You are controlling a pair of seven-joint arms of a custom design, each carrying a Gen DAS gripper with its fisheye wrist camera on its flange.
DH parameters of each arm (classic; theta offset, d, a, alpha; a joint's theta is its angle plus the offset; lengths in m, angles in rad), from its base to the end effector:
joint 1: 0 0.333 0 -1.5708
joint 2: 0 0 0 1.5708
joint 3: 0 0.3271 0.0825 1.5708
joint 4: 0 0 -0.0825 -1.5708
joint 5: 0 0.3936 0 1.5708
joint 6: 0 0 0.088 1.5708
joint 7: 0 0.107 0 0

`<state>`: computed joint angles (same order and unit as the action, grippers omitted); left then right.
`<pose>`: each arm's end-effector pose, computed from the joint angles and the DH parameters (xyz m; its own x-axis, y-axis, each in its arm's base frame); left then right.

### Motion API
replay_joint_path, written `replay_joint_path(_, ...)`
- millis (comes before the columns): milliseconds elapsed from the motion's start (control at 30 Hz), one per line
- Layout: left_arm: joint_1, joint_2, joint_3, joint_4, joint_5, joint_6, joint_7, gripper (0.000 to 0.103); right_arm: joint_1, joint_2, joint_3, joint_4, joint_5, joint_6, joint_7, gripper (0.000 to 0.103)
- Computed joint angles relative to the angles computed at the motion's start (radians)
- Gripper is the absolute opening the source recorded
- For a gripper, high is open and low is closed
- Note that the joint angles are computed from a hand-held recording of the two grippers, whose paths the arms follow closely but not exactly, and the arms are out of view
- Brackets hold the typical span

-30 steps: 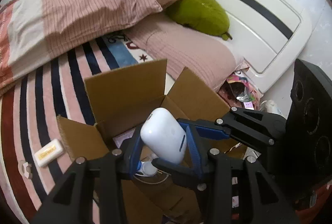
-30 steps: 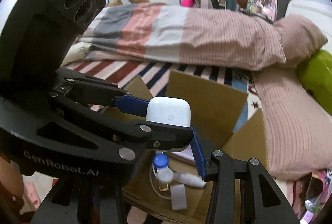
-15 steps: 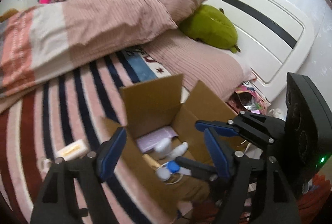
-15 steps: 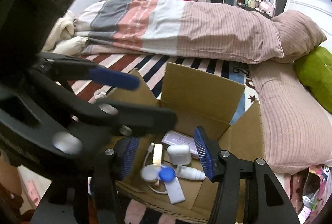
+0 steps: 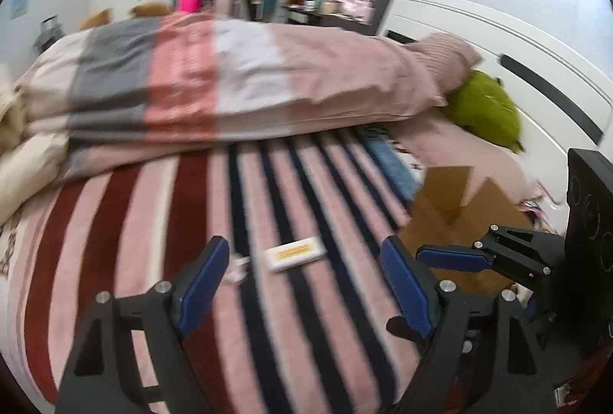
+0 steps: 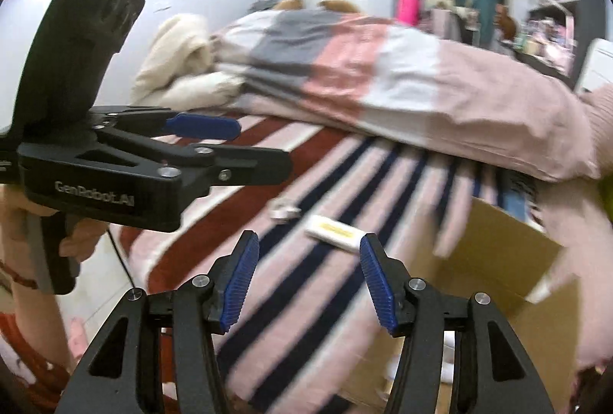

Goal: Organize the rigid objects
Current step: 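Lower the right gripper onto the white KATO-KATO container and grasp it, then carry the KATO-KATO container into the cardboard box and open the right gripper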

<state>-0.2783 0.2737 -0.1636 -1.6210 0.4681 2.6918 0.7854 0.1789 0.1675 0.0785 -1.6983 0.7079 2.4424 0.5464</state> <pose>0.6357 -0.3011 0.5663 -0.0491 -0.9824 0.1800 -0.6767 -0.0998 -0.7295 0.6472 0.1675 0.5652 0.7615 -0.6479 -0.0182 -0.4538 -0.5128 -0.7288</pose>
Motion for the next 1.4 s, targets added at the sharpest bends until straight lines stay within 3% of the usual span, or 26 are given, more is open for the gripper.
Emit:
replay_joint_path(167, 0.037, -0.075, 0.024, -0.173, 0.016, 0.078, -0.07, 0.079, 0.052, 0.089, 0.024, 0.058, -0.084, -0.04, 0.084, 0.058)
replay_joint_path(267, 0.066, -0.094, 0.019, -0.241, -0.002, 0.118, -0.077, 0.079, 0.075, 0.175, 0.022, 0.122, -0.143, -0.062, 0.181, 0.072)
replay_joint_path(467, 0.096, -0.095, 0.01, -0.298, -0.052, 0.158, -0.062, 0.079, 0.151, 0.388, -0.056, 0.277, -0.371, 0.036, 0.551, 0.079)
replay_joint_path(633, 0.106, -0.095, 0.012, -0.313, -0.073, 0.165, -0.056, 0.079, 0.144, 0.558, -0.066, 0.459, -0.468, 0.064, 0.699, 0.082)
replay_joint_path(733, 0.107, -0.095, 0.015, -0.315, -0.071, 0.159, -0.062, 0.079, 0.103, 0.612, -0.011, 0.518, -0.445, 0.082, 0.66, 0.087)
replay_joint_path(933, 0.113, -0.093, 0.008, -0.311, -0.088, 0.156, -0.049, 0.079, 0.13, 0.646, -0.028, 0.549, -0.507, 0.131, 0.643, 0.085)
replay_joint_path(1033, 0.113, -0.086, 0.0, -0.298, -0.104, 0.151, -0.027, 0.079, 0.126, 0.617, -0.019, 0.502, -0.506, 0.174, 0.629, 0.085)
replay_joint_path(1133, 0.122, -0.07, -0.024, -0.274, -0.16, 0.155, 0.033, 0.079, 0.09, 0.536, 0.037, 0.381, -0.471, 0.248, 0.52, 0.085)
replay_joint_path(1233, 0.131, -0.051, -0.058, -0.245, -0.237, 0.166, 0.12, 0.079, 0.015, 0.421, 0.144, 0.24, -0.368, 0.277, 0.33, 0.085)
replay_joint_path(1400, 0.17, -0.01, -0.16, -0.184, -0.444, 0.192, 0.349, 0.074, -0.105, 0.239, 0.277, 0.074, -0.111, 0.226, 0.03, 0.085)
